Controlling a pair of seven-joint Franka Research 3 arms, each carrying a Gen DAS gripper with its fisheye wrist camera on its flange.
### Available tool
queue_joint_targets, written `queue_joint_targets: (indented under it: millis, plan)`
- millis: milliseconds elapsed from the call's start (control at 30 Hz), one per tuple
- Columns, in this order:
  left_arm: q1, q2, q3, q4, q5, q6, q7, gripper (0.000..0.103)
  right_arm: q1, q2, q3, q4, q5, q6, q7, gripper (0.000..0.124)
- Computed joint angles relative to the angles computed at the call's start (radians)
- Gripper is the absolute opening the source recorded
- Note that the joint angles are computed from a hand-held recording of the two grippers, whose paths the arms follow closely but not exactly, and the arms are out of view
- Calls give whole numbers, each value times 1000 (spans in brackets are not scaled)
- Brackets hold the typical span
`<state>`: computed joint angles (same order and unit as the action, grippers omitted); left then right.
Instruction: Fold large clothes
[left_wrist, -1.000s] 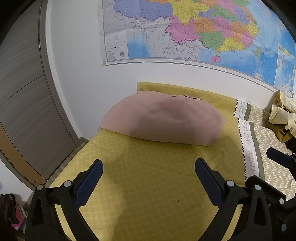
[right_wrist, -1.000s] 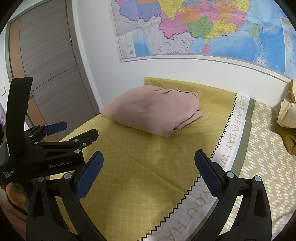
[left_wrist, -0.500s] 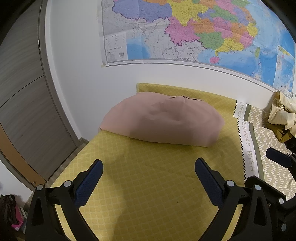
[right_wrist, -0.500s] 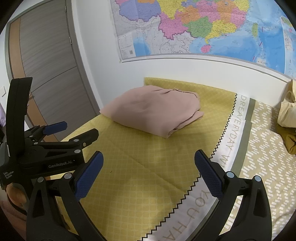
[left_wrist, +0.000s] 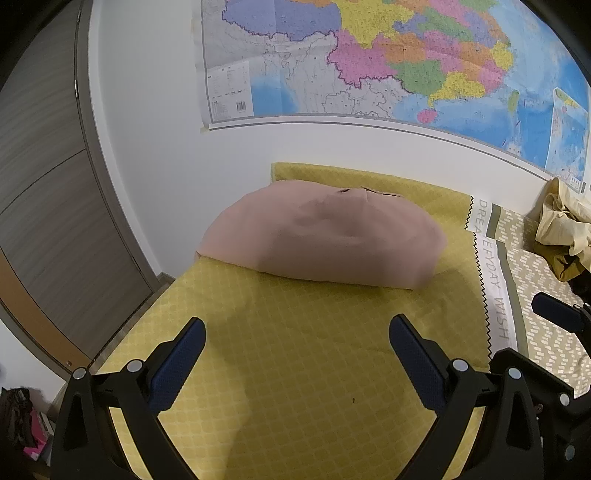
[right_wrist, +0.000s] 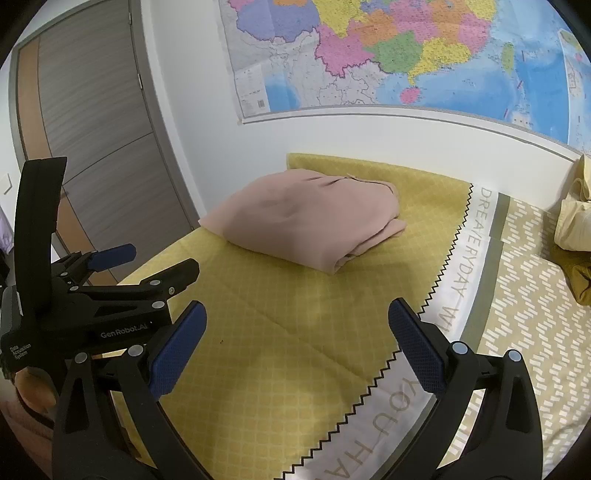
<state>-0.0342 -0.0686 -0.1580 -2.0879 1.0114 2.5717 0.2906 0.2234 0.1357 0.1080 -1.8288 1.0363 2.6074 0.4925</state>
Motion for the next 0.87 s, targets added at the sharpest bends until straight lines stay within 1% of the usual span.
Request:
queue_joint_targets:
  millis: [367,433,500,567,733,800,867]
  plan:
    - [0,-1,1,-6,8,5,-9,96,-1,1,0,2,-8,-2,9,97]
    - [0,1,-1,-5,26,10,-18,96,-1,1,-1,2,-9,-3,16,97]
    - [1,0,-3,-8,71,30,-40,96,-2,-1,-2,-1,-10,0,19,97]
    - [-2,3,-5,-6,80,36,-47,96,-4,-4,-4,-5,-10,2,21,97]
    - [-11,34,5,14,-47,71,35,96,-11,-18,-14,-29,-18,20,37,97]
    - [-15,53,9,20,-85,125,80,96,-17,-24,-22,-39,-23,17,58,97]
    - [-25,76,8,33,-160,155,164,96,-23,-30,-29,-51,-32,24,77,97]
